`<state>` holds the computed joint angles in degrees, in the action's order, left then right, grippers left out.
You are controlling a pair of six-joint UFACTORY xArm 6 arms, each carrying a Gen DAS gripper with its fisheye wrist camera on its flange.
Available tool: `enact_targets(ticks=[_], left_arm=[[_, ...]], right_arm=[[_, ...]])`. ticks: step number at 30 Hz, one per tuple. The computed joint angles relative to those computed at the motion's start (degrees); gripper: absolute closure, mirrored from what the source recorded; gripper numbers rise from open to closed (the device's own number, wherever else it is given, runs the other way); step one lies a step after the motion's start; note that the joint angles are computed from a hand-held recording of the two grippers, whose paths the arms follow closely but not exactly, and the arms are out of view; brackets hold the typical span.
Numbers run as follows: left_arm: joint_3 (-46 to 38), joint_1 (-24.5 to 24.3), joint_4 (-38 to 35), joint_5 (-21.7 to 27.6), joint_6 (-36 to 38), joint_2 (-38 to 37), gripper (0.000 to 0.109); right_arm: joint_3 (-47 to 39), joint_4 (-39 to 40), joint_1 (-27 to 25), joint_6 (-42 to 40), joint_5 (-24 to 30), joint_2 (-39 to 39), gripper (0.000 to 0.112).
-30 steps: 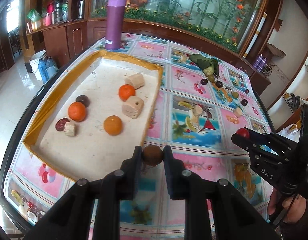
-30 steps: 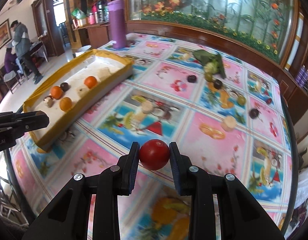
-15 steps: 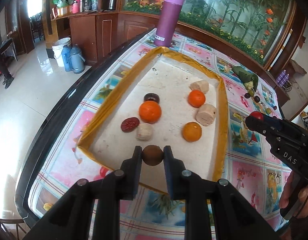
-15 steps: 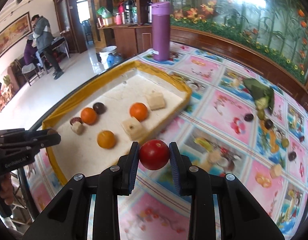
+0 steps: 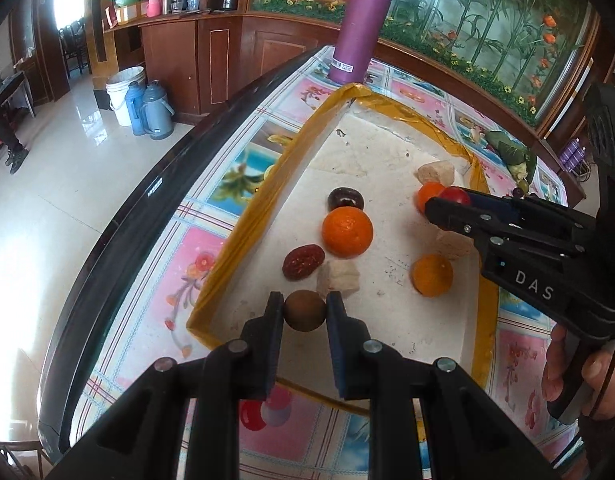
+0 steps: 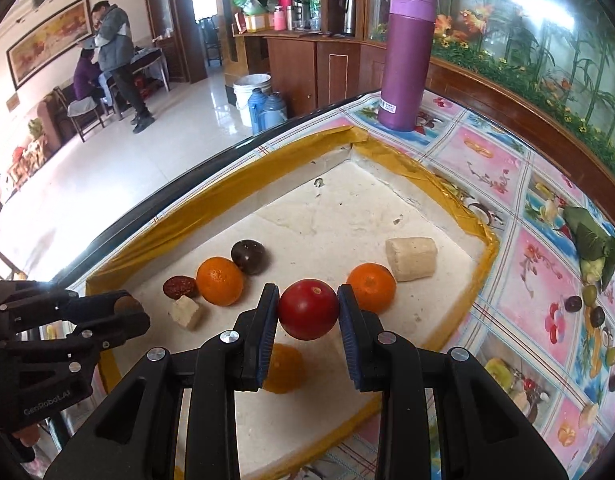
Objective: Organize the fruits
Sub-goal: 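Carry the tomato with the right gripper while the left gripper carries the brown fruit over the tray, then open the right gripper to drop the tomato while the left gripper releases the brown fruit in the tray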
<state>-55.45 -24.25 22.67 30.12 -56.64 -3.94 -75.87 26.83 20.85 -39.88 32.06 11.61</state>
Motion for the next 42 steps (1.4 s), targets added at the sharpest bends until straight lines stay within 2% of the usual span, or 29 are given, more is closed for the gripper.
enact_targets(ticks=[9,25,30,38,40,42], left_arm=[[-1.99,0.05,1.37,0.38,1.93,2.3,0.085],[-1.89,-0.16,4.23,0.08,0.79,2.62,0.084],[-1.79,-0.61,4.97,-0.08,0.34,2.38,0.076],[-1.83,-1.91,5.54,2.29,-0.37,1.28,0.075],[-1.6,-2.15,5.32,2.62,-0.76,0.75,0.074],[-1.44,-2.62,6.26,3.36,-2.04,0.13,0.066]], right_arm=[[-3.88,-2.53,0.69,1.64,1.71,4.42,0.084],[-4.02,-3.91,0.9,1.05,1.37,5.47,0.082],[-3.06,-4.89,1.06,1.63,0.54,4.86,0.079],[-0.28,-4.1,0.84,0.98,-0.79,1.66,0.078],[0.93,-4.14,0.71,0.79,-1.48,0.41,0.075],[2.7,-3.21,0.4,0.05,-2.01,-1.4,0.074]])
